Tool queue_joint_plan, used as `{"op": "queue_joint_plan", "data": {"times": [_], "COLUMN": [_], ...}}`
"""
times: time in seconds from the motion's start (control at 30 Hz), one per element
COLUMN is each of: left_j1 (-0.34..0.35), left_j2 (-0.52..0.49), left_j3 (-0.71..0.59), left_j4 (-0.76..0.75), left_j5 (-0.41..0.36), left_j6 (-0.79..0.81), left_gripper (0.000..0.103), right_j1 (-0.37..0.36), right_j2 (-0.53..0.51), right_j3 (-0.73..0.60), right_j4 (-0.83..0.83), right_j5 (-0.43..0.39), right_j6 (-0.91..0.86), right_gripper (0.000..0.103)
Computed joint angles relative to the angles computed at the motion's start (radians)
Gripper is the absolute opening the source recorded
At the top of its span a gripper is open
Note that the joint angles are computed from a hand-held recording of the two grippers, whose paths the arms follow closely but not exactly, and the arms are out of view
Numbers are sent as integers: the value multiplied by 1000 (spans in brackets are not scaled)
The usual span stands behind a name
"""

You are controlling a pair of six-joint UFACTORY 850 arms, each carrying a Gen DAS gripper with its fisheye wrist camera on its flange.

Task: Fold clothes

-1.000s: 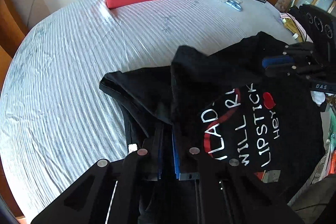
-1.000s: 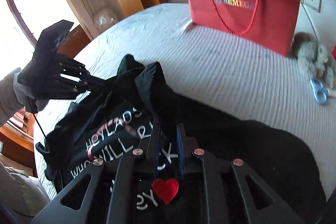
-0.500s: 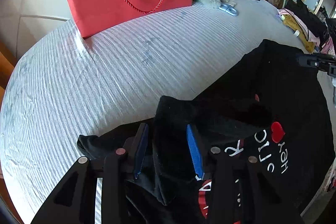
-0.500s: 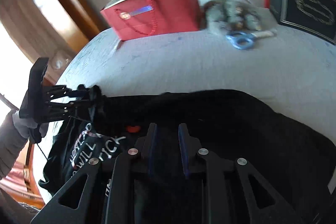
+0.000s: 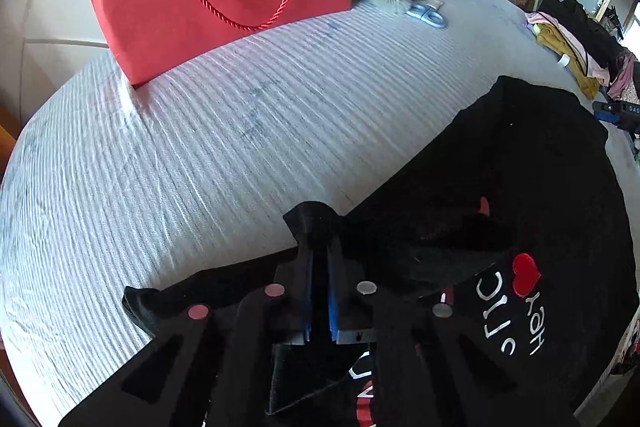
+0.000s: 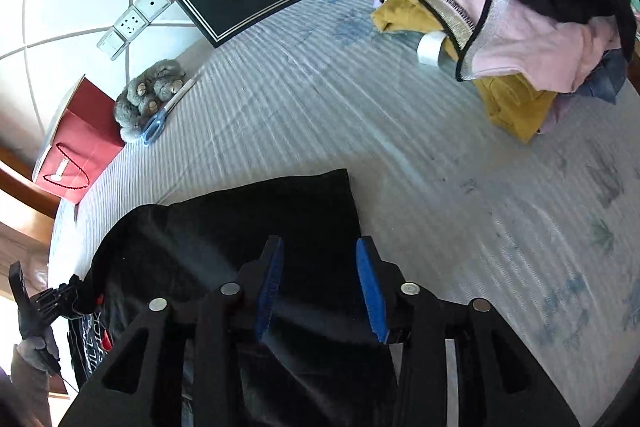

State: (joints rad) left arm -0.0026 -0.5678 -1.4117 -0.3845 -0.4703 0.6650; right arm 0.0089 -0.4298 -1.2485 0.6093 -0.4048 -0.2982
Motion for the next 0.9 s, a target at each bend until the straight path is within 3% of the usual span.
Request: {"op": "queue_joint_plan", "data": {"times": [0.13, 0.33, 0.4, 0.43, 0.5, 0.6, 0.67, 0.77, 0.9], "left_j1": [5, 27, 35, 37, 37, 31, 25, 23, 39], "left_j2": [30, 39, 37, 37, 30, -18, -74, -184, -284], "left_j3": [11, -23, -40, -47, -74, -161, -246, -383, -497], "left_j4": [5, -21, -31, -24, 29, 224, 368, 492, 476], "left_j5": [52, 87, 95, 105, 126, 139, 127, 76, -8], "left_j6": [-35, -68, -77, -86, -134, -322, -474, -650, -716], "left_gripper": [3, 3, 3, 3, 3, 3, 3, 4, 11], "right_j1": [26, 44, 69, 84, 113, 130, 118, 116, 121], "right_j2": [-64, -165, -164, -163, -155, -127, -153, -246, -339], "right_j3": [-87, -215, -215, -217, -217, -218, -280, -402, -502], "right_j4": [-211, -435, -580, -667, -829, -1013, -956, -884, -854], "right_j5": [4, -73, -78, -84, -78, 1, 9, -43, -143], "right_j6": [158, 311, 389, 432, 504, 607, 570, 513, 571], "right_gripper": [44, 46, 39, 13, 9, 8, 8, 11, 22]}}
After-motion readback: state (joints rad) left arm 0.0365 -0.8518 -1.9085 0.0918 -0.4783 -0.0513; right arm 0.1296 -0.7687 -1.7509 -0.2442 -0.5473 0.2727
